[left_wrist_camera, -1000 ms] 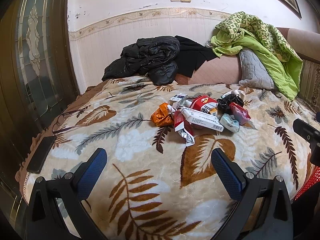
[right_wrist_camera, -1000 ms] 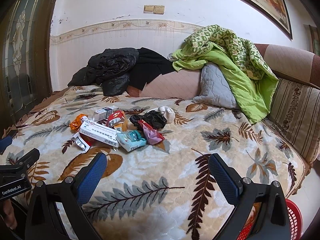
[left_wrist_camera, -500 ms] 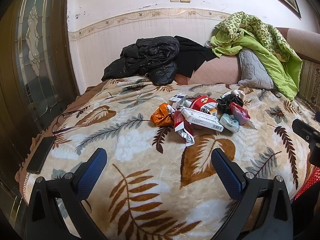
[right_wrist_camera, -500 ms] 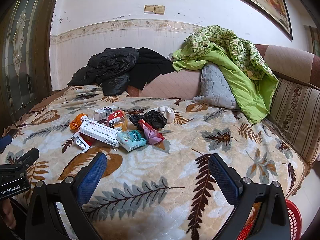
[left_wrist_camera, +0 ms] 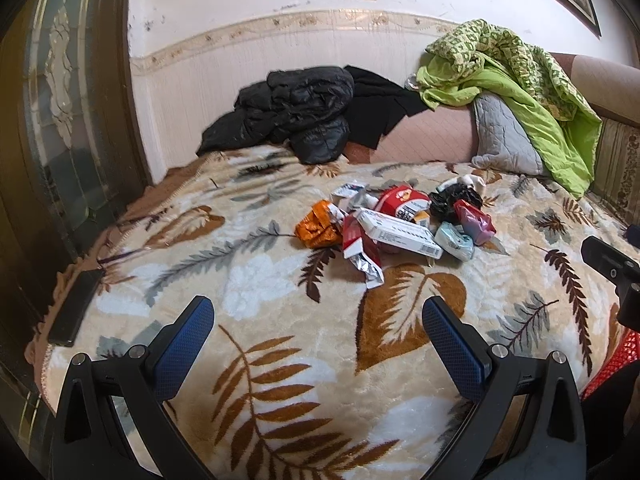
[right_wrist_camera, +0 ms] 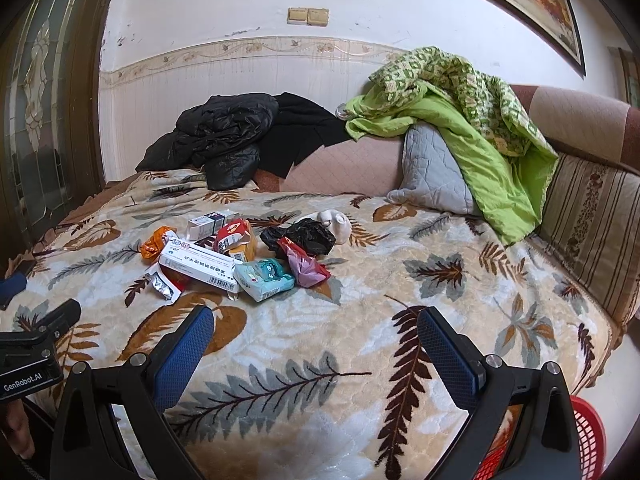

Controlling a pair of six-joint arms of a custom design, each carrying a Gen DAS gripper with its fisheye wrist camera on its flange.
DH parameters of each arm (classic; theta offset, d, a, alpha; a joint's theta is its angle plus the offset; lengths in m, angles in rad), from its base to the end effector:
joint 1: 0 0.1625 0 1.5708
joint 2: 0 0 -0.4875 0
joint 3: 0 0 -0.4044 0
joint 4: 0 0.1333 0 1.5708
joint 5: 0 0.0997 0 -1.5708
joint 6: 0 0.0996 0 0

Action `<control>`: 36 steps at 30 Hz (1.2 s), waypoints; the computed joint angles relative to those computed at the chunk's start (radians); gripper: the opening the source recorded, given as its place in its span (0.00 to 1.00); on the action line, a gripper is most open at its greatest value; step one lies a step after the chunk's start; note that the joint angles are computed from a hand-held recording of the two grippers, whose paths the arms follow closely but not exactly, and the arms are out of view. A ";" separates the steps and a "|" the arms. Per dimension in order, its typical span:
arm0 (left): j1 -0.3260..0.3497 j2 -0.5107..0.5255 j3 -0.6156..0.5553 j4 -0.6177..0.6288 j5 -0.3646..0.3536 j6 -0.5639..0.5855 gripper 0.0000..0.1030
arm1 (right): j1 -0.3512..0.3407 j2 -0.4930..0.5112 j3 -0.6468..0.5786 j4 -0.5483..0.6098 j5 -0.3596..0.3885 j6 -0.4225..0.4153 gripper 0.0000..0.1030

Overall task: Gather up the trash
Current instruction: 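Grasp the red-white Filter Kings box with left tool while right grasps teal tissue pack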

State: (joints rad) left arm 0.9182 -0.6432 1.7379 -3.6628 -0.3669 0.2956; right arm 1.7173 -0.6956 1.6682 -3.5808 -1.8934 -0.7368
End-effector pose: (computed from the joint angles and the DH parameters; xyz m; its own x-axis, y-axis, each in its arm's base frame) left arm -0.2207 -0.6614 0.1598 -0.6322 -0.2620 -0.7292 0.5369 0.5304 -0.6560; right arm 0.2078 -0.7113 0.1786 -0.6745 -0.2405 0.6980 -0.7122 0.4610 -0.5294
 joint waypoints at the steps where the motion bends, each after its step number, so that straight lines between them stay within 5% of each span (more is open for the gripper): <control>1: 0.006 -0.010 0.002 0.044 -0.011 -0.039 1.00 | -0.004 -0.006 -0.002 0.025 0.007 0.021 0.99; 4: 0.032 -0.044 -0.007 0.213 -0.067 -0.156 0.98 | -0.014 -0.016 -0.011 0.082 0.023 0.070 0.96; 12: 0.134 -0.044 -0.200 0.639 -0.235 -0.427 0.64 | -0.019 -0.026 -0.013 0.131 0.059 0.094 0.95; 17: 0.189 0.019 -0.353 0.800 -0.273 -0.504 0.50 | -0.029 -0.033 -0.024 0.192 0.093 0.121 0.93; 21: 0.213 0.071 -0.433 0.812 -0.282 -0.449 0.24 | -0.041 -0.035 -0.058 0.308 0.135 0.188 0.88; 23: 0.212 0.078 -0.434 0.773 -0.297 -0.403 0.19 | -0.045 -0.029 -0.083 0.366 0.152 0.214 0.87; 30: 0.189 0.054 -0.380 0.690 -0.283 -0.304 0.18 | -0.059 0.039 -0.276 0.655 0.206 0.392 0.86; 36: 0.171 0.006 -0.290 0.583 -0.264 -0.211 0.18 | -0.045 0.179 -0.553 0.893 0.156 0.560 0.86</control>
State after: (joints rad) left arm 1.0889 -0.6369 1.4477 -3.0799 -0.6307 0.0850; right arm 1.6725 -0.5167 1.1150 -2.6883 -1.7377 -0.1769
